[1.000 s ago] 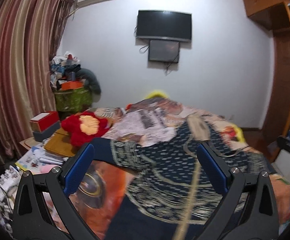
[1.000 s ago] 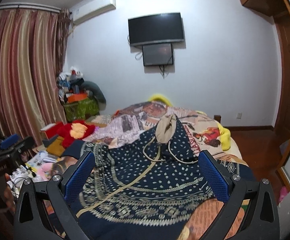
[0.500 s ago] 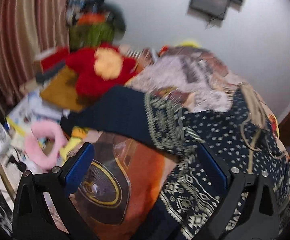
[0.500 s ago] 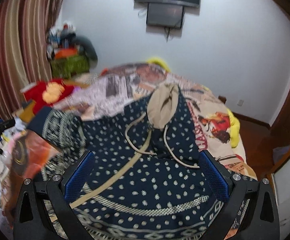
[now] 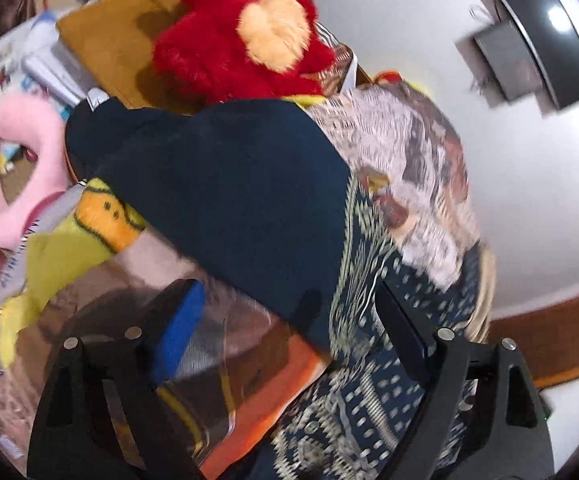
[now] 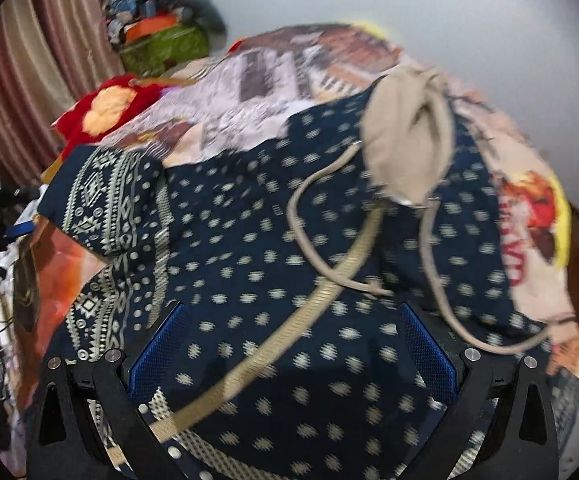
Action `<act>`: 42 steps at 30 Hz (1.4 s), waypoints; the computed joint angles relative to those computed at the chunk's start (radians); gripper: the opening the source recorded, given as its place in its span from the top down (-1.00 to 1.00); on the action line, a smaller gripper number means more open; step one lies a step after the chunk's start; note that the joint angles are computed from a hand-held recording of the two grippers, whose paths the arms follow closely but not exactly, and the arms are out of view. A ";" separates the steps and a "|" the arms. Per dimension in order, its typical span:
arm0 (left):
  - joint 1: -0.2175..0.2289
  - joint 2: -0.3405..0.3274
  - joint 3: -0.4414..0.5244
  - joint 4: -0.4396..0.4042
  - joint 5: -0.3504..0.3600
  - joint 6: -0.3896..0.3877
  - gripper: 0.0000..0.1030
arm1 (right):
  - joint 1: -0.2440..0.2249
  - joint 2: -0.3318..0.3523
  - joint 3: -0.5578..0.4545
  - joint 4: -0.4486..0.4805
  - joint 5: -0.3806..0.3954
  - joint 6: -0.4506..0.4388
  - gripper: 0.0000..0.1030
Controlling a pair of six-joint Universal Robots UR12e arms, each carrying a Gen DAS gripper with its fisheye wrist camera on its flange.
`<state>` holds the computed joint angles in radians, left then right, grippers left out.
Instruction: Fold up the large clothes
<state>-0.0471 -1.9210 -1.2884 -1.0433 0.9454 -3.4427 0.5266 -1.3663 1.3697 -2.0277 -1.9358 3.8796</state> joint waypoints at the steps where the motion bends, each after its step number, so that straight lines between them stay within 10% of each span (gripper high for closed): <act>1: 0.002 -0.005 0.001 0.013 -0.004 -0.019 -0.68 | -0.009 0.004 0.002 -0.014 0.035 -0.009 -0.99; 7: -0.005 -0.047 0.046 0.044 0.092 -0.087 -0.08 | -0.031 0.015 0.009 -0.053 0.135 -0.025 -0.99; 12: -0.040 -0.070 0.106 0.033 0.304 -0.038 0.92 | -0.034 0.009 0.023 -0.058 0.159 -0.028 -0.99; 19: -0.104 -0.034 0.111 0.195 0.434 0.154 0.95 | -0.026 -0.027 0.051 -0.052 0.120 -0.024 -0.99; 27: -0.196 0.012 0.102 0.364 0.354 0.381 0.96 | -0.025 -0.091 0.099 -0.062 0.084 0.033 -0.99; 42: -0.362 0.045 -0.014 -0.055 0.273 0.712 0.95 | -0.014 -0.202 0.183 -0.009 0.033 0.099 -0.99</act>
